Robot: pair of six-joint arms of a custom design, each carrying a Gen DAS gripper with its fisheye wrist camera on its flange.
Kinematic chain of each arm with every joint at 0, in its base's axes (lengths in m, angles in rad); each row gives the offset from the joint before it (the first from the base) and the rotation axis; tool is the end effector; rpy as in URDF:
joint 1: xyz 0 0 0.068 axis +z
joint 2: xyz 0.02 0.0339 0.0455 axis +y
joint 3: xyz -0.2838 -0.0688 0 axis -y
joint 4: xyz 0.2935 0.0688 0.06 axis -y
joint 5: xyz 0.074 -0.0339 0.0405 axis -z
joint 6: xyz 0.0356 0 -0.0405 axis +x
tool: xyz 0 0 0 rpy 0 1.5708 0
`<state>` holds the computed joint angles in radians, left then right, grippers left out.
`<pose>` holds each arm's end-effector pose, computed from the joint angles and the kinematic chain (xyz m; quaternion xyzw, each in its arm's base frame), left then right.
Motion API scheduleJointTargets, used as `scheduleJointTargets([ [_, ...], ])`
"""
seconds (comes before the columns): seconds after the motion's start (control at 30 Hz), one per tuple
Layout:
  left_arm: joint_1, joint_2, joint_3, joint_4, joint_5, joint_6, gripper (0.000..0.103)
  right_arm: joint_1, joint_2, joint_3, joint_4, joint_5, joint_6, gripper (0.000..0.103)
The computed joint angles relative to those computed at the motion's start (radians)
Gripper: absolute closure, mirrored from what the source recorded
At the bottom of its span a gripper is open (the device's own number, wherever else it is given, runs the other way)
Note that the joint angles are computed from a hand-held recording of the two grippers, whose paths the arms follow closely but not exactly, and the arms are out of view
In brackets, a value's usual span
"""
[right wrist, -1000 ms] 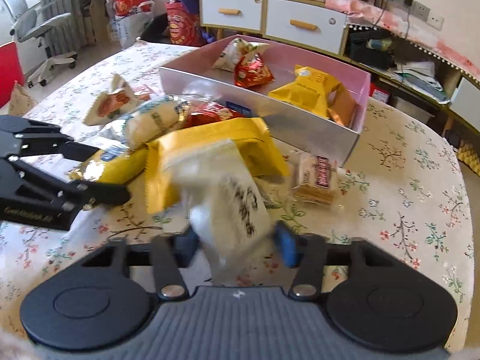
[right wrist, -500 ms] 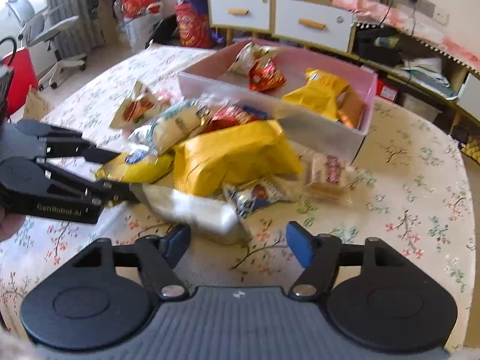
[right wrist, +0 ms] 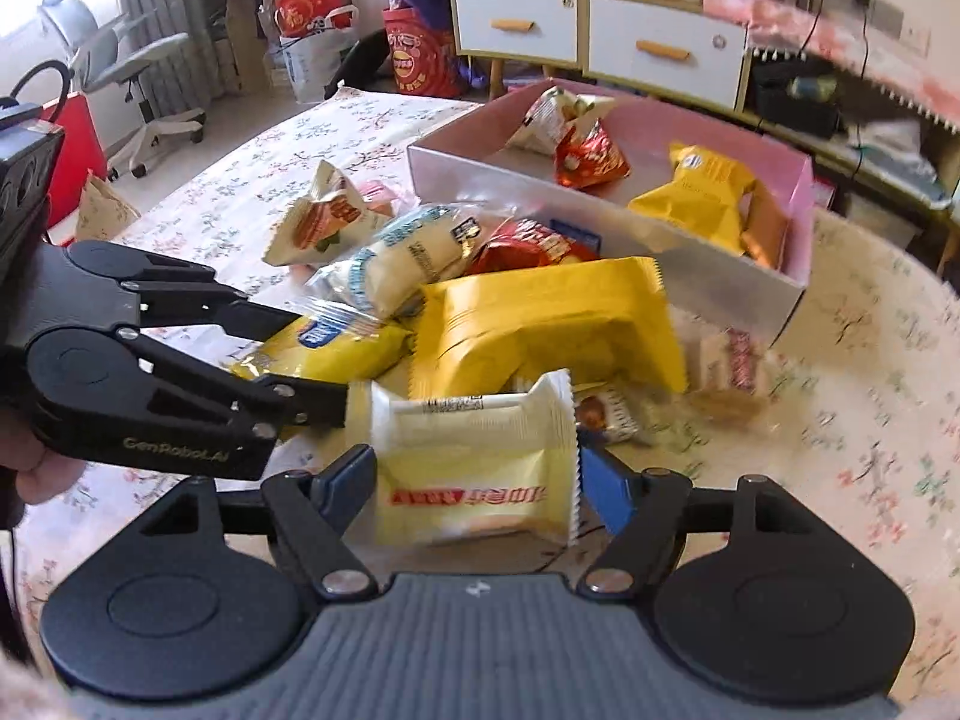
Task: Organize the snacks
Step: 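Lift the chips bag toward the pink box while the right tool carries the white packet there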
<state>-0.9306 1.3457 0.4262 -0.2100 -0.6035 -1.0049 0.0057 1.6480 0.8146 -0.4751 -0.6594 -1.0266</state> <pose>0.1515 -0.1695 0.0997 -0.0996 0.9286 -0.0076 0.3574 0.3100 0.0236 0.1209 -0.4998 0.7949 0.2196 0.2648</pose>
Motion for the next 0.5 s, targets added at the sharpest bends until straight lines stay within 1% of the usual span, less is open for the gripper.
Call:
scheduleJointTargets([
  [0.07,-0.007,0.003,0.005,-0.006,-0.001,0.000,0.054,0.007,-0.001,-0.010,0.011,0.005,0.027,0.032],
  [0.1,-0.011,0.013,0.017,-0.026,-0.004,-0.004,0.054,0.014,-0.002,-0.019,0.023,0.015,0.038,0.030],
  [0.13,-0.017,0.016,0.020,-0.035,-0.011,-0.005,0.054,0.019,-0.005,-0.028,0.033,0.021,0.042,0.030],
  [0.2,-0.014,-0.005,0.008,-0.032,0.003,-0.011,0.054,0.020,-0.011,-0.039,0.035,0.027,0.040,0.029],
  [0.33,-0.015,-0.032,-0.004,-0.045,0.018,-0.019,0.054,0.005,-0.029,-0.055,0.000,0.022,-0.027,0.017],
  [0.37,-0.016,-0.037,-0.007,-0.045,0.020,-0.020,0.054,0.007,-0.034,-0.062,0.005,0.026,-0.039,0.017],
  [0.43,-0.017,-0.044,-0.011,-0.047,0.024,-0.021,0.054,0.013,-0.062,-0.106,0.054,0.042,-0.070,0.015],
  [0.5,-0.021,-0.047,-0.010,-0.055,0.025,-0.024,0.054,0.015,-0.080,-0.138,0.096,0.036,-0.080,0.015],
])
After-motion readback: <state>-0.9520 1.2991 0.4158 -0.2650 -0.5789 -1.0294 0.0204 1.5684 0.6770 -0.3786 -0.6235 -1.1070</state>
